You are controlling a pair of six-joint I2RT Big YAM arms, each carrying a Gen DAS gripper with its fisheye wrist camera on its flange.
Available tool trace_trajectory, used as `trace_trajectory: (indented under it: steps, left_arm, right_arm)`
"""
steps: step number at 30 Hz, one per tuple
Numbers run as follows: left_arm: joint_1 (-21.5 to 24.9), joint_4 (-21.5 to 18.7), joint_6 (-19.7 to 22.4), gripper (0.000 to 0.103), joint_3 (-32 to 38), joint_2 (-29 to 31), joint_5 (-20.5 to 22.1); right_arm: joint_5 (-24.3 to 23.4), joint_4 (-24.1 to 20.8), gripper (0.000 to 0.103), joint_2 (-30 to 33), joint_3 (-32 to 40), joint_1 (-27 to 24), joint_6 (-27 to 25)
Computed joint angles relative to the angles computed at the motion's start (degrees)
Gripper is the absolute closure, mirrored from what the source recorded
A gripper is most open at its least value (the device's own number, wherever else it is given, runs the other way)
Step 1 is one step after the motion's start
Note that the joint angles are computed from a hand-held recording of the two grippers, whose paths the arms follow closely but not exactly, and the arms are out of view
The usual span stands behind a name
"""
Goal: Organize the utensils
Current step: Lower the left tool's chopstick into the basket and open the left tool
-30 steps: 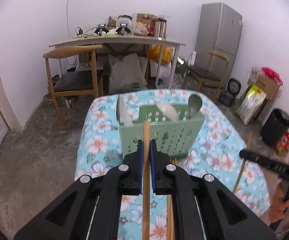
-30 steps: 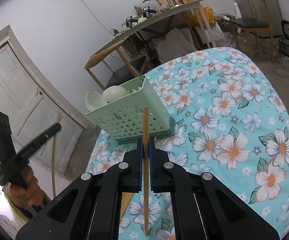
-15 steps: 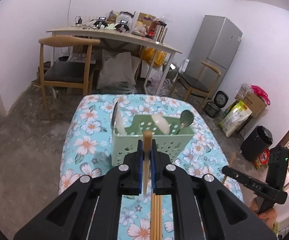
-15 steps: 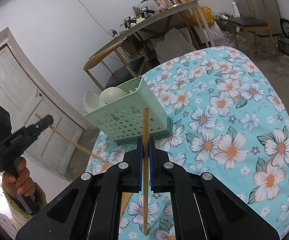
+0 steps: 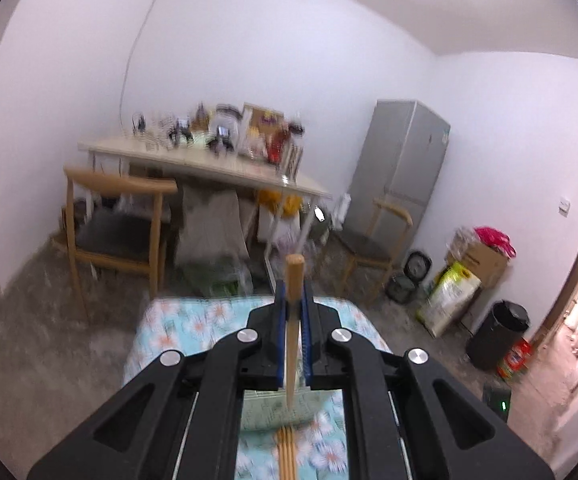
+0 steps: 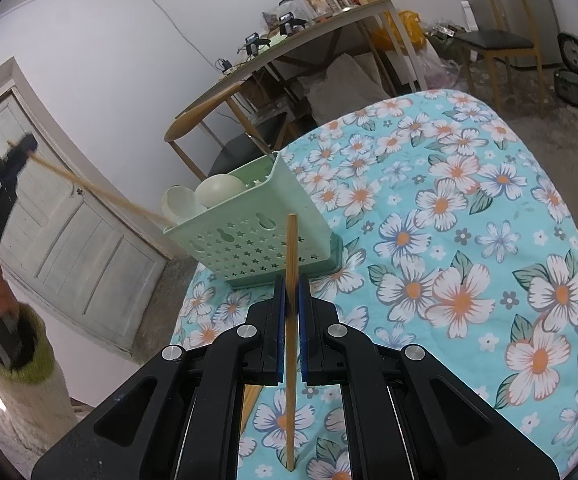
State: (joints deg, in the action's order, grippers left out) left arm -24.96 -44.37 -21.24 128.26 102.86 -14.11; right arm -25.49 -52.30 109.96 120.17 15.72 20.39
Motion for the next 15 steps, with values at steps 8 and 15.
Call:
trace_trajectory:
  steps: [8, 15]
  left_arm:
    - [1.40, -3.16, 1.01, 0.097, 10.50, 7.40, -2.97]
    - [2.07, -7.81, 0.70, 0.097, 18.52, 14.20, -4.97]
  right_arm:
    - [-0.47, -0.13, 0.099, 0.62, 0.65, -0.31, 0.25]
    - [-1.07, -0.72, 0.099, 1.33, 1.51, -1.02, 0.28]
